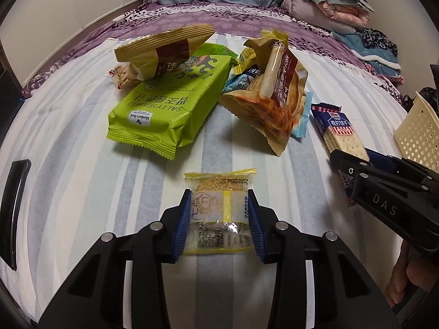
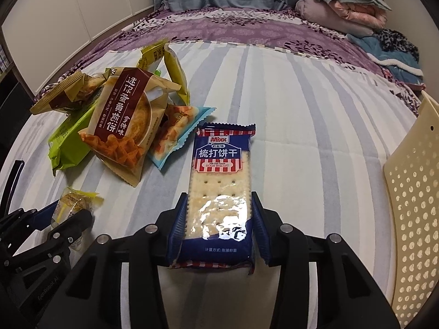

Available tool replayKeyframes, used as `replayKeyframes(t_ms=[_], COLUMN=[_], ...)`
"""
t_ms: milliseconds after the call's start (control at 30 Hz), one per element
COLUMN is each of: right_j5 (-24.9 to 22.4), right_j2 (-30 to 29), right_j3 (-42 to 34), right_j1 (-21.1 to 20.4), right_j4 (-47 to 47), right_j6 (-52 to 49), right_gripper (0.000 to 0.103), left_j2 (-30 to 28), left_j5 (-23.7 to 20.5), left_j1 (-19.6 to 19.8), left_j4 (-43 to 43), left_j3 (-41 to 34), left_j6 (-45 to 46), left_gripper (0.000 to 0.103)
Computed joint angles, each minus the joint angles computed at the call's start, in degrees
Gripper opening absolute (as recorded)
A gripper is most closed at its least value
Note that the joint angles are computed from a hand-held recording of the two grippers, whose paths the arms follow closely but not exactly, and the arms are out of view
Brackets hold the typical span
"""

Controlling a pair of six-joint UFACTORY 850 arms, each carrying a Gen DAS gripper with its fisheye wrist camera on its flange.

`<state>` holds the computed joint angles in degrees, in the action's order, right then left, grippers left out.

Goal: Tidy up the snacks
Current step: 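Carry the cracker pack in the right tool and cake in the left tool to the basket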

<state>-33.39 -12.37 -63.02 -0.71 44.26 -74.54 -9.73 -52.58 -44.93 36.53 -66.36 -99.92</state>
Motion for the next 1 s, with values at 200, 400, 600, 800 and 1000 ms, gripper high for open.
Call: replayKeyframes(t_ms=[200, 400, 600, 800, 1000], right_j5=[-1.63, -3.57, -6.18, -7.24, -8.22], right_j2=[1.54, 2.91, 4.35, 3.99, 3.19], right_j3=[0.73, 0.68, 0.46, 0.35, 0.58], right_j1=[-0.72, -1.73, -2.84, -2.82, -2.69], right_j4=[2.5, 5.12, 8.28, 7.68, 5.38], right_j6=[-2.49, -5.09, -8.14, -7.96, -5.94], right_gripper=[0.044, 0.044, 0.043, 0.043, 0.043], left_j2=[0.65, 0.9, 0.46, 0.35, 0.92], left_j5=[-2.04, -5.83, -8.58, -9.65, -9.36], left_j1=[-1.09, -2.46, -3.6, -3.99, -3.78], left_j4=[0.47, 3.06, 5.6, 6.04, 4.63], left_j3=[0.1, -1.62, -4.3, -5.03, -3.82], left_j6=[-0.92, -2.35, -2.08, -1.82, -2.4], left_gripper=[0.039, 0.039, 0.038, 0.038, 0.038])
